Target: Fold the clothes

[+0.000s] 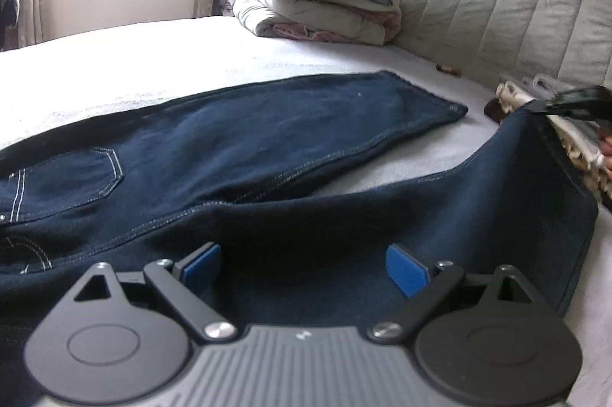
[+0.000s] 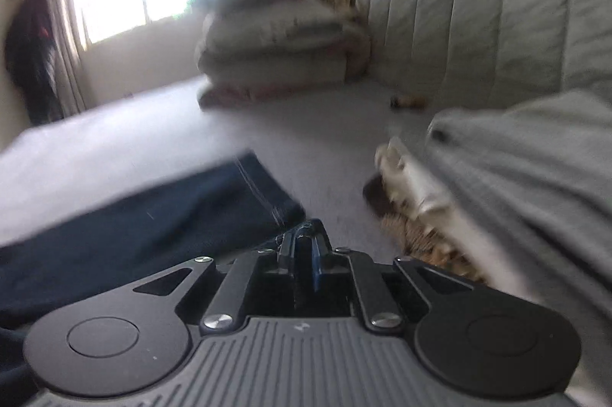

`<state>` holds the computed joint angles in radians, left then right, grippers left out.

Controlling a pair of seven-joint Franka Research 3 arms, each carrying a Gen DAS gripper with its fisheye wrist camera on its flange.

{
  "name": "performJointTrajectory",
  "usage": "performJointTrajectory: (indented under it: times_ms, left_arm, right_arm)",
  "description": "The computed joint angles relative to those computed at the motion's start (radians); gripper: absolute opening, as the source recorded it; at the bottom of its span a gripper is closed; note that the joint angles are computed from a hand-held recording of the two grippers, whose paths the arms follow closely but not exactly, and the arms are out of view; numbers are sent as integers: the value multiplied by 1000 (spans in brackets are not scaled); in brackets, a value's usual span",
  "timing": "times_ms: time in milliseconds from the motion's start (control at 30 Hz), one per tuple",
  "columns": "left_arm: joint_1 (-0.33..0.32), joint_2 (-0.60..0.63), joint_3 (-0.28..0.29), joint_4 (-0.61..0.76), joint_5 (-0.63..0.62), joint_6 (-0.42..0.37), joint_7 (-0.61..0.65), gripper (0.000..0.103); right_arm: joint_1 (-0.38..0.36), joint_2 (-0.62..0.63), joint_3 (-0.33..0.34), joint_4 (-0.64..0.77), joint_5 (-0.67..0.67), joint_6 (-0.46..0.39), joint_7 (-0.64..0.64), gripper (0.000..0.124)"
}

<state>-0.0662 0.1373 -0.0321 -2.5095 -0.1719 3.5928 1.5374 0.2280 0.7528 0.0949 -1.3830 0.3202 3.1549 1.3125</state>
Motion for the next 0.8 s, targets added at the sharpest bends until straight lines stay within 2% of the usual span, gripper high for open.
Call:
performJointTrajectory:
  times_ms: [100, 167, 300, 333, 433, 500, 700, 800]
  left_arm:
    - [-15, -6, 6, -4, -25, -5, 40, 94]
    - [-9, -18, 4, -17, -20, -4, 40, 94]
    - [-1, -55, 0, -57, -51, 9, 61, 94]
    - [0, -70, -4, -72, -72, 15, 70, 94]
    - [25, -122, -21, -126, -116, 36, 56, 94]
    - [42, -157, -42, -165, -184, 51, 66, 94]
    - [85, -240, -151, -238, -557, 89, 193, 94]
    - [91, -256, -202, -241, -747, 118, 303, 94]
  right_arm:
    - [152, 106, -232, 129, -45, -120, 158, 14]
    - [224, 142, -349, 144, -111, -149, 236, 16]
    - [282, 125, -438, 115, -184, -158, 330, 32]
    - [274, 102, -421, 89, -188, -149, 335, 32]
    - [196, -8, -292, -36, -180, -118, 306, 41]
    - [158, -67, -230, -105, -173, -108, 285, 44]
    - [127, -144, -170, -200, -141, -106, 294, 45]
    - [122, -192, -158, -264, -119, -104, 315, 48]
